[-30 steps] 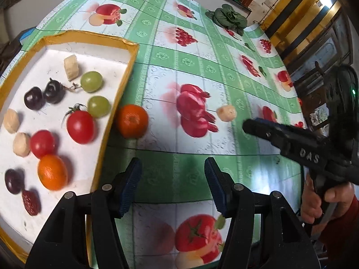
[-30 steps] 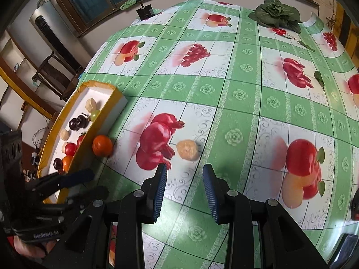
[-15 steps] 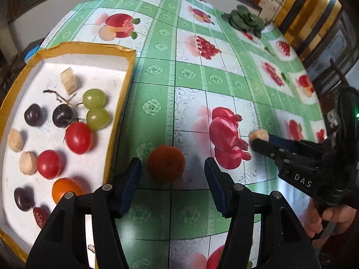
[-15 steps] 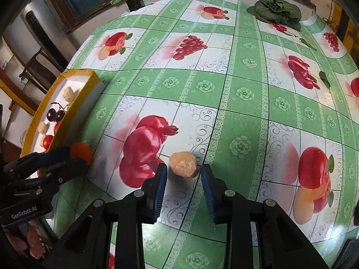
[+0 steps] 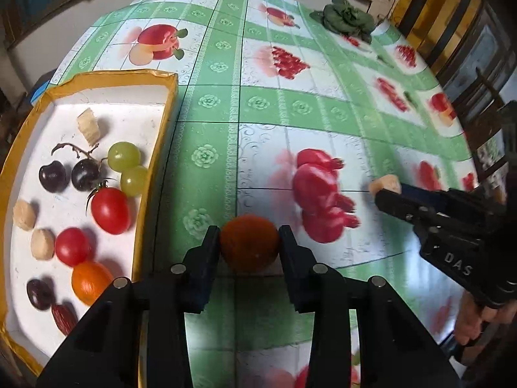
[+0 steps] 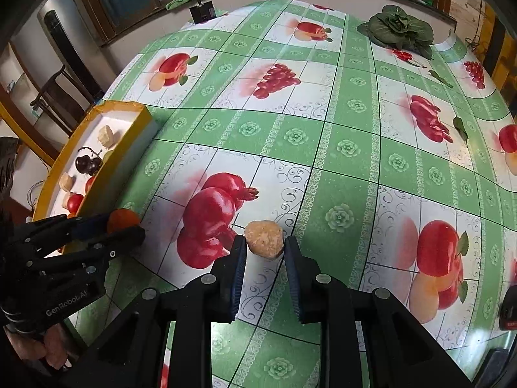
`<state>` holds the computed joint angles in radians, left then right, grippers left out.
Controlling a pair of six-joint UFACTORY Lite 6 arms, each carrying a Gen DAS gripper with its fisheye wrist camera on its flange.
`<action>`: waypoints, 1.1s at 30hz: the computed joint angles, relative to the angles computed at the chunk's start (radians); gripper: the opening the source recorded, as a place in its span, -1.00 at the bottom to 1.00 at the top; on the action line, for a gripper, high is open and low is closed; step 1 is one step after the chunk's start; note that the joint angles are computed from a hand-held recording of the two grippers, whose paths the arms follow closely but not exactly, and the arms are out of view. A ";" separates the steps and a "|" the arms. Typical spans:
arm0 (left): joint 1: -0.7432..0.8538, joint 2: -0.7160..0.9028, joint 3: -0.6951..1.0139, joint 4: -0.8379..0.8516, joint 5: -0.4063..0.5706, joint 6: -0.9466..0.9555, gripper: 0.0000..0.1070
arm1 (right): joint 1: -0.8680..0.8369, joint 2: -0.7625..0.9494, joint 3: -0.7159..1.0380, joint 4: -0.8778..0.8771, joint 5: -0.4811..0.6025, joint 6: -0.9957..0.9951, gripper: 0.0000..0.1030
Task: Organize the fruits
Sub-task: 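Grasp the beige bread piece with the right tool while the left tool grasps the orange tangerine, then carry the bread piece with the right tool while the left tool carries the tangerine over the tray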
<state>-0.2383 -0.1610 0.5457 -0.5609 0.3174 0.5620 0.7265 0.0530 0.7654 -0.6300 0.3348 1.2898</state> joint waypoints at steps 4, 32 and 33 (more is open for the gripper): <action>-0.010 -0.112 -0.043 0.048 0.050 -0.073 -0.36 | 0.017 -0.061 -0.027 0.006 0.011 -0.003 -0.52; 0.530 -0.427 -0.085 0.016 0.464 0.336 -0.36 | 0.279 0.112 0.296 0.034 0.090 0.047 -0.53; 0.603 -0.405 -0.070 -0.002 0.492 0.404 -0.36 | 0.286 0.130 0.317 0.035 0.088 0.053 -0.53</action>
<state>0.3645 -0.5663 0.4760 -0.5626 0.8090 0.9661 1.0130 0.1829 1.0827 -0.5955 0.4229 1.3430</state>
